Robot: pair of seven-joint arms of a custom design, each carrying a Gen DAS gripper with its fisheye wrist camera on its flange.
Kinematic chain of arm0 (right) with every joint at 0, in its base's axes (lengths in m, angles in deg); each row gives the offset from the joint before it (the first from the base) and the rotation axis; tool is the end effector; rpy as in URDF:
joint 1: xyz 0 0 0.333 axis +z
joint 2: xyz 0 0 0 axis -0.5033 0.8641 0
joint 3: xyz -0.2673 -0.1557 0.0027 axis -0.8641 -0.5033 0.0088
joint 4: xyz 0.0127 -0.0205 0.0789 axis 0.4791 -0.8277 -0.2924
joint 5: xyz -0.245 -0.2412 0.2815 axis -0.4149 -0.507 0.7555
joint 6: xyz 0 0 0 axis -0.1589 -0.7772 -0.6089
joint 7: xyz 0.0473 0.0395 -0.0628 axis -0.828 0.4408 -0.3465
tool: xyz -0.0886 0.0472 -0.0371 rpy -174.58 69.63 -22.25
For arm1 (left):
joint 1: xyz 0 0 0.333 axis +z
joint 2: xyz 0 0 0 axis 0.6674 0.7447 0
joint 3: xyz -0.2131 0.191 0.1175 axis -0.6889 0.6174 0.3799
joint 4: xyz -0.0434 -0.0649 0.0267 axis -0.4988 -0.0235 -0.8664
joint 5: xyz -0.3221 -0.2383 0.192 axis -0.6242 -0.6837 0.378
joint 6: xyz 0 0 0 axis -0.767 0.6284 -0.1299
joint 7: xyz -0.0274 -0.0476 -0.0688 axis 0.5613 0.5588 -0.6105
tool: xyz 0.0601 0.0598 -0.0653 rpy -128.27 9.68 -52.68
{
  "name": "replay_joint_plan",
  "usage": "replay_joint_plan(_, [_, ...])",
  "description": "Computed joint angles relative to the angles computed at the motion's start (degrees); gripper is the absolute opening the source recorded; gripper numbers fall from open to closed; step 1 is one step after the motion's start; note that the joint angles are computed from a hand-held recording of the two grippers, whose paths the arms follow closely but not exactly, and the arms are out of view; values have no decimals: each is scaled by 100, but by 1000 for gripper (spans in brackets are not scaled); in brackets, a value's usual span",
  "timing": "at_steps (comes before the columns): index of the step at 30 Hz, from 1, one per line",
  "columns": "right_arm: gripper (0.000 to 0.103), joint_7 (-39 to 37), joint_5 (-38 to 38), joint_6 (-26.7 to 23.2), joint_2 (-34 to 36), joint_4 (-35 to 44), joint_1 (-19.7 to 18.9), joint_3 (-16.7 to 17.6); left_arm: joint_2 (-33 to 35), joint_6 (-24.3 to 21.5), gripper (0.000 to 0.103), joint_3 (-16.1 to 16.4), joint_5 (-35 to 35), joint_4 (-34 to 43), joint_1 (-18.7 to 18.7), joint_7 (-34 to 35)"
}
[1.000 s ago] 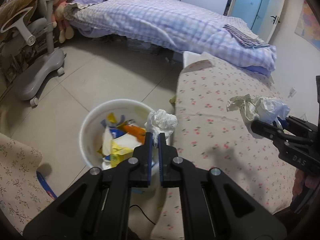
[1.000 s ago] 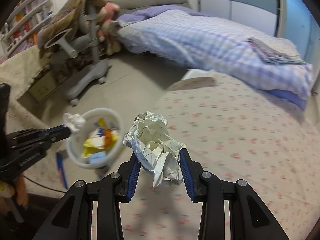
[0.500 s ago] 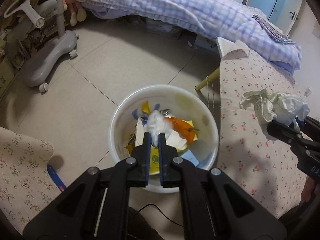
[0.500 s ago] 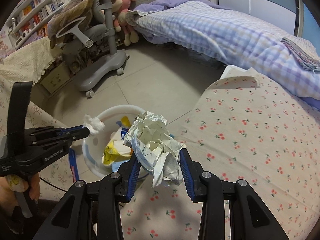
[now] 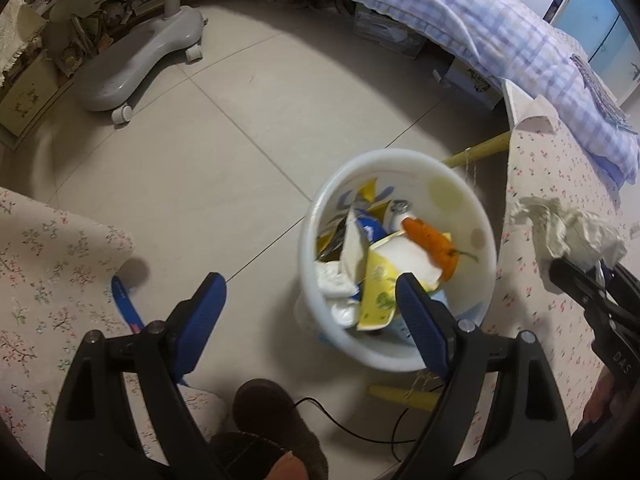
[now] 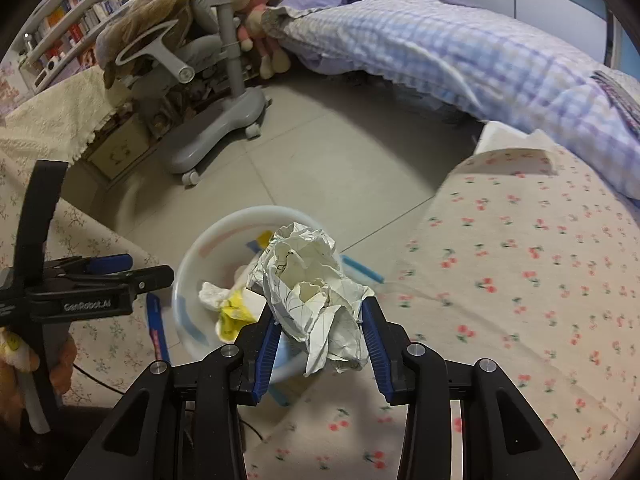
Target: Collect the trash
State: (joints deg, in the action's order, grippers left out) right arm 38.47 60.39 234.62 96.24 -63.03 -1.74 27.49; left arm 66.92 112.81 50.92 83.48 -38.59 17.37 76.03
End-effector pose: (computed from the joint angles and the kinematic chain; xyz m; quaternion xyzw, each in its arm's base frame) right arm 0.5236 0.4079 0.4274 -0.8576 0.4235 -0.0397 0.2893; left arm 0.4495 -0.4054 0.4131 -0.8374 0.5161 -0.1243 0.1305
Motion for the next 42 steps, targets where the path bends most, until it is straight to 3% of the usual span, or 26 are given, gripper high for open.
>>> replay_joint_plan(8, [46, -44, 172, -46, 462, 469, 117, 138, -199, -413, 86, 8, -233, -183, 31, 127])
replay_joint_plan(11, [69, -375, 560, -84, 541, 581, 70, 246, -267, -353, 86, 16, -289, -272, 56, 80])
replay_joint_plan(12, [81, -283, 498, -59, 534, 581, 116, 211, -275, -350, 87, 14, -302, -282, 60, 78])
replay_joint_plan(13, [84, -216, 444, -20, 524, 567, 147, 184, -270, -358, 86, 10, -308, -278, 62, 81])
replay_joint_plan(25, [84, -133, 320, 177, -76, -16, 48, 30, -118, -326, 87, -48, -234, -65, -11, 160])
replay_joint_plan(31, [84, -231, 351, 367, -821, -762, -72, -69, 74, -176, 99, -123, -76, 214, -159, 175])
replay_joint_plan(38, [86, -168, 123, 399, -1816, -1702, -207, -162, 225, -86, 102, -193, 130, 463, -375, 208])
replay_joint_plan(42, [96, -142, -7, 431, -2406, -2241, -252, -178, 284, -141, 102, -239, 453, 626, -514, 84])
